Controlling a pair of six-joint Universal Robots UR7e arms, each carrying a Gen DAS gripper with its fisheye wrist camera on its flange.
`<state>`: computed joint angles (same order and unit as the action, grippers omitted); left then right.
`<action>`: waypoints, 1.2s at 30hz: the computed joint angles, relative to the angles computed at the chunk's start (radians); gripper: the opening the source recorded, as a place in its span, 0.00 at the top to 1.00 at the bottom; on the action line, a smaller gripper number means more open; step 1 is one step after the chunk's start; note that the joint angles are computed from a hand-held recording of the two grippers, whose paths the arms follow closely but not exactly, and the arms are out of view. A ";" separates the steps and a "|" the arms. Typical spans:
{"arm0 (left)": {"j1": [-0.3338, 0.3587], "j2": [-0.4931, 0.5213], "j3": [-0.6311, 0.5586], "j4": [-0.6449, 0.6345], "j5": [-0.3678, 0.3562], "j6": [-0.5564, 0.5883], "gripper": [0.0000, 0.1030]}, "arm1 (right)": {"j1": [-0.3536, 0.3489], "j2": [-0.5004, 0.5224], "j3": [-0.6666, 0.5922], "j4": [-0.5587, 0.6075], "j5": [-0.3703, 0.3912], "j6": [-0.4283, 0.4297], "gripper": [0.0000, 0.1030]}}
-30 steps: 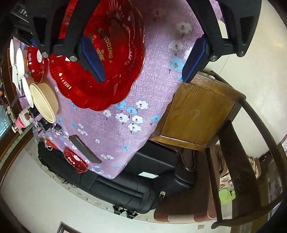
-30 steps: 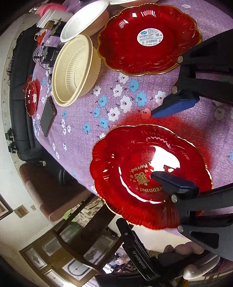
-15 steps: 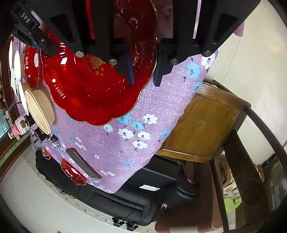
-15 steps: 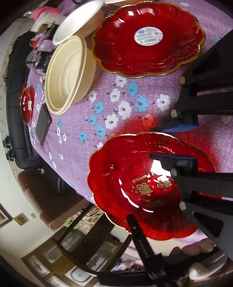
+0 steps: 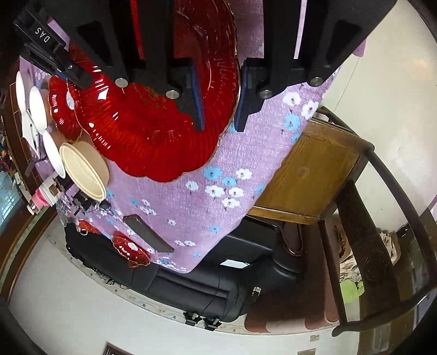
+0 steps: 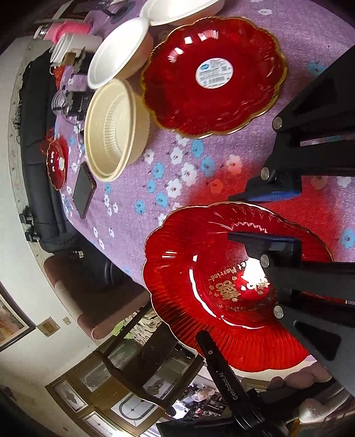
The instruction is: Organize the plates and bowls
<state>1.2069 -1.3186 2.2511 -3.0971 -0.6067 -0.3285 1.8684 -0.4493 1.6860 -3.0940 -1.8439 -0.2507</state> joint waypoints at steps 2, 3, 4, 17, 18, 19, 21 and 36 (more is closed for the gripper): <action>0.014 0.014 -0.003 0.008 -0.007 -0.013 0.79 | -0.005 0.004 0.005 -0.006 -0.008 -0.006 0.79; 0.018 0.015 -0.002 0.013 -0.009 -0.019 0.79 | -0.007 0.009 0.006 -0.009 -0.014 -0.007 0.79; 0.027 0.023 -0.004 0.015 -0.007 -0.025 0.79 | -0.009 0.011 0.007 -0.010 -0.015 -0.010 0.79; 0.030 0.019 0.017 0.030 0.017 -0.084 0.54 | 0.003 0.022 0.035 -0.072 -0.050 -0.070 0.76; 0.017 0.013 0.029 0.020 0.035 -0.088 0.52 | 0.004 0.016 0.048 -0.094 -0.048 -0.080 0.76; 0.002 0.002 0.045 0.017 0.053 -0.105 0.49 | 0.004 0.009 0.059 -0.106 -0.045 -0.084 0.75; -0.032 -0.025 0.081 0.022 0.091 -0.154 0.47 | -0.001 -0.021 0.096 -0.132 -0.023 -0.088 0.74; -0.411 -0.076 0.236 0.353 0.238 -0.588 0.22 | -0.224 -0.336 0.470 -0.453 0.081 -0.150 0.62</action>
